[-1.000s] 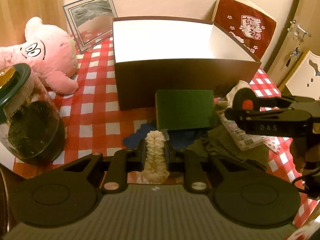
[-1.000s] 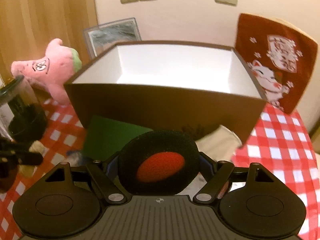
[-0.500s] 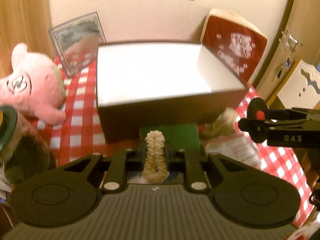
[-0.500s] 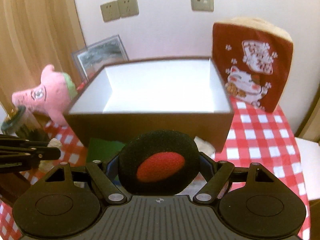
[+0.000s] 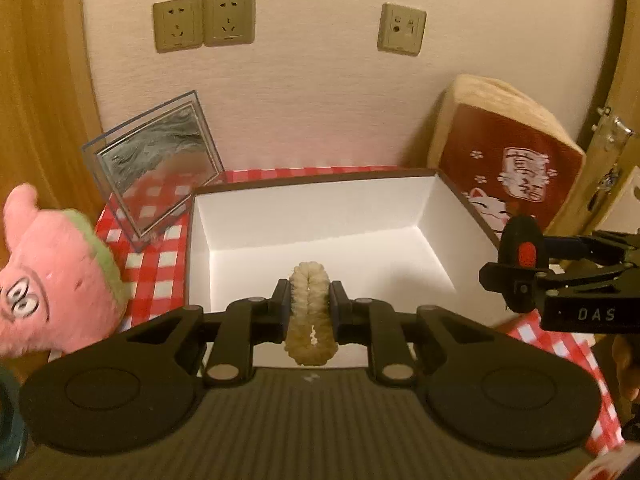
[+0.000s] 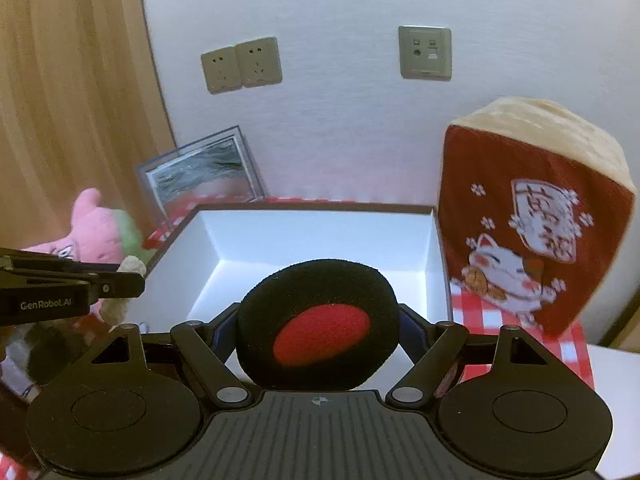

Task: Organize soft objects
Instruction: 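Carry scrunchie and pad into the white box and open both tools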

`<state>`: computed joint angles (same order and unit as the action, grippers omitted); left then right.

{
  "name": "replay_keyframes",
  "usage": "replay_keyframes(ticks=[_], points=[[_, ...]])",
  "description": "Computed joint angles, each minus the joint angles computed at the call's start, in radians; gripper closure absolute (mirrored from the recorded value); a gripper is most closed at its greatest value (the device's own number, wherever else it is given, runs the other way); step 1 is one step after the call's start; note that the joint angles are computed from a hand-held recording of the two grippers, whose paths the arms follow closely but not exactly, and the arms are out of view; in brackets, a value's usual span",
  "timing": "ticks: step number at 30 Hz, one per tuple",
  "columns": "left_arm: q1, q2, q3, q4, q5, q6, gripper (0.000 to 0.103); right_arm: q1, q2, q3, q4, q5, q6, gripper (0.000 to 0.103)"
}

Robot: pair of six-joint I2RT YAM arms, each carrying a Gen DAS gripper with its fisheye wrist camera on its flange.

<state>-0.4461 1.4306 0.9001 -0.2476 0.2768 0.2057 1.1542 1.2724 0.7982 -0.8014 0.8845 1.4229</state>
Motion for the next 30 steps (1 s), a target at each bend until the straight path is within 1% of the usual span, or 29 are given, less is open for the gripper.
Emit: replay_keyframes(ticks=[2,4,7,9,11,12,14,16,19,26,28,30], points=[[-0.022,0.070,0.051,0.004,-0.021,-0.013,0.084,-0.086,-0.021,-0.037,0.088,-0.043,-0.114,0.024],[-0.036,0.127,0.089,0.014,-0.030,-0.028,0.081,-0.157,-0.029,-0.074,0.165,-0.087,-0.192,0.024],[-0.059,0.202,0.138,0.017,-0.049,-0.035,0.077,-0.235,-0.023,-0.113,0.242,-0.141,-0.276,0.024],[-0.073,0.246,0.176,0.011,-0.060,-0.044,0.071,-0.284,-0.012,-0.133,0.286,-0.180,-0.320,0.024],[-0.082,0.279,0.205,0.006,-0.060,-0.039,0.060,-0.321,-0.002,-0.153,0.328,-0.208,-0.354,0.024],[-0.089,0.295,0.219,0.006,-0.066,-0.040,0.057,-0.333,0.003,-0.158,0.343,-0.218,-0.368,0.024],[-0.099,0.319,0.245,-0.001,-0.077,-0.035,0.046,-0.356,0.010,-0.166,0.367,-0.235,-0.390,0.024],[-0.104,0.334,0.261,-0.003,-0.084,-0.032,0.041,-0.375,0.010,-0.177,0.394,-0.250,-0.408,0.024],[-0.102,0.350,0.274,-0.005,-0.087,-0.028,0.040,-0.396,0.007,-0.190,0.423,-0.272,-0.426,0.024],[-0.095,0.370,0.291,-0.011,-0.090,-0.029,0.040,-0.407,-0.001,-0.205,0.456,-0.272,-0.427,0.019],[-0.092,0.366,0.289,-0.011,-0.089,-0.028,0.040,-0.408,-0.013,-0.207,0.463,-0.265,-0.430,0.017],[-0.088,0.361,0.286,-0.011,-0.086,-0.030,0.040,-0.415,-0.023,-0.202,0.456,-0.272,-0.436,0.008]])
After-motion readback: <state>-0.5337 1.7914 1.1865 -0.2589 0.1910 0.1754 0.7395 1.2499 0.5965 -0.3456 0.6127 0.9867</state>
